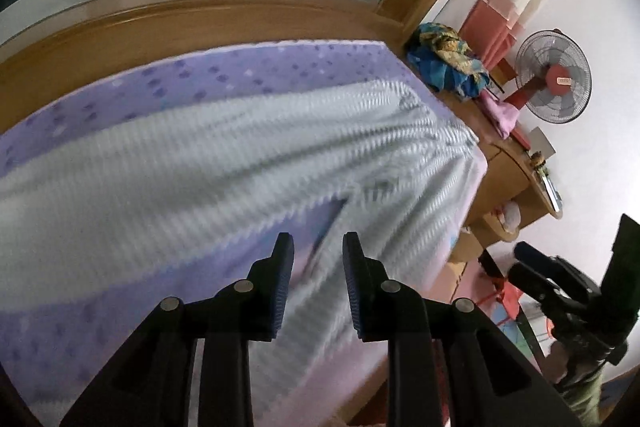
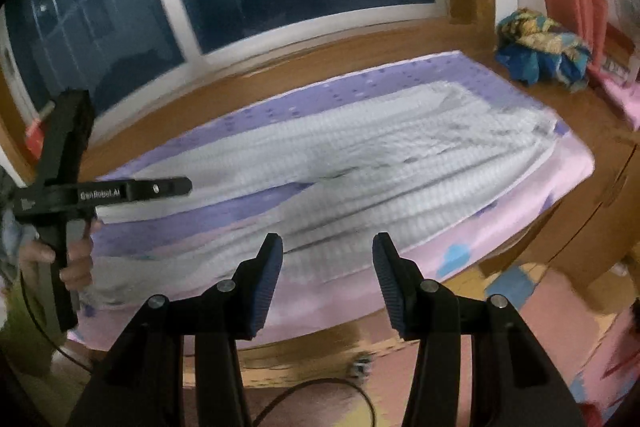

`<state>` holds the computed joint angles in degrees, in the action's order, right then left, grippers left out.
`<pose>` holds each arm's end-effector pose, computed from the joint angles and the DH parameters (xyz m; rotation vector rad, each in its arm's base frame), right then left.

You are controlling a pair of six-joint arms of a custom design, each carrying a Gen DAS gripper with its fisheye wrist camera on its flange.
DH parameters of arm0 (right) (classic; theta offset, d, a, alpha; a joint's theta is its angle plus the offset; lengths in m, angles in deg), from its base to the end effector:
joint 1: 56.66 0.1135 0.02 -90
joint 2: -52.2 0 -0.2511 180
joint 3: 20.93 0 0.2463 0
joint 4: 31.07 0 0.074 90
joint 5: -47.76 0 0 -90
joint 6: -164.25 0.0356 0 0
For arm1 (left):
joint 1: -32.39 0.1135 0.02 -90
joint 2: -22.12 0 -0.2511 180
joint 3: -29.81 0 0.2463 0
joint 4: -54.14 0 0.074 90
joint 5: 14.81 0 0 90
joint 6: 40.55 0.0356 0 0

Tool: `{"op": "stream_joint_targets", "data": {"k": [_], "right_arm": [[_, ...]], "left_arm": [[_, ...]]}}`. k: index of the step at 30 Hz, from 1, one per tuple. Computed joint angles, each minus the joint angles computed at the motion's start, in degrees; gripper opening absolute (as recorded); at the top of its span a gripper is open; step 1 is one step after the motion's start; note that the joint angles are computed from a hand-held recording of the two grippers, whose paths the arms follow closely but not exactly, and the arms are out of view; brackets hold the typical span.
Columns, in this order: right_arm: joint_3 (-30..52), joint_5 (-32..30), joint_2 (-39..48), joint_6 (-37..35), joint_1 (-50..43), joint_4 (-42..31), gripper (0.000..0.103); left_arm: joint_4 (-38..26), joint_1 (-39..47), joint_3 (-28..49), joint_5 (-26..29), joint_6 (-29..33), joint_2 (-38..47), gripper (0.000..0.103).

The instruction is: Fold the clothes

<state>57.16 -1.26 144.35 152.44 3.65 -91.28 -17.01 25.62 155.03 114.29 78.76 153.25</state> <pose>0.1667 0.2453 0.2075 0.4914 2.3331 -0.0077 0.4471 -0.0757 0.1782 0.9262 2.4977 -0.8680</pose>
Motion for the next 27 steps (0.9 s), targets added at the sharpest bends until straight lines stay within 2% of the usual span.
{"op": "stream_joint_targets", "data": {"k": [3, 5, 7, 9, 13, 16, 19, 21, 24, 27], "right_arm": [[-4.54, -4.19, -5.42, -8.53, -6.72, 2.03, 0.047], [-7.41, -6.39, -8.83, -16.25, -12.09, 4.1, 0.047], [-9.27, -7.46, -10.3, -20.48, -15.71, 5.52, 0.047], [-12.39, -10.47, -12.62, -25.48, -20.56, 9.71, 0.047], [-17.09, -19.94, -14.78, -39.21, -32.04, 19.29, 0.047], [-19.88, -29.54, -15.32, -51.33, -42.19, 25.15, 0.047], [-19.27, -39.05, -12.81, -63.22, -51.5, 28.27, 0.047], [-16.58, -46.8, -9.67, -71.96, -58.88, 27.93, 0.047], [-11.51, -55.07, -5.28, -83.43, -67.02, 25.53, 0.047], [-2.83, -62.39, 1.77, -90.53, -73.87, 19.37, 0.047]], "left_arm": [[-2.12, -5.05, 10.19, 0.23, -7.16, 6.75, 0.024], [-5.54, -7.94, 18.22, -0.18, -9.35, 11.37, 0.024], [-7.03, -10.7, 23.14, -2.05, -11.47, 13.61, 0.024], [-5.7, -12.29, 22.52, -1.84, -12.82, 13.11, 0.024], [-1.85, -15.69, 21.19, -5.4, -18.84, 12.92, 0.024], [4.11, -18.13, 16.76, -8.15, -26.48, 11.38, 0.024], [11.65, -20.87, 11.12, -12.15, -36.21, 9.04, 0.024], [14.77, -22.46, 9.59, -14.32, -42.43, 8.64, 0.024], [16.85, -24.97, 9.58, -17.84, -49.53, 9.06, 0.024], [18.63, -27.23, 8.74, -20.96, -53.87, 8.44, 0.024]]}}
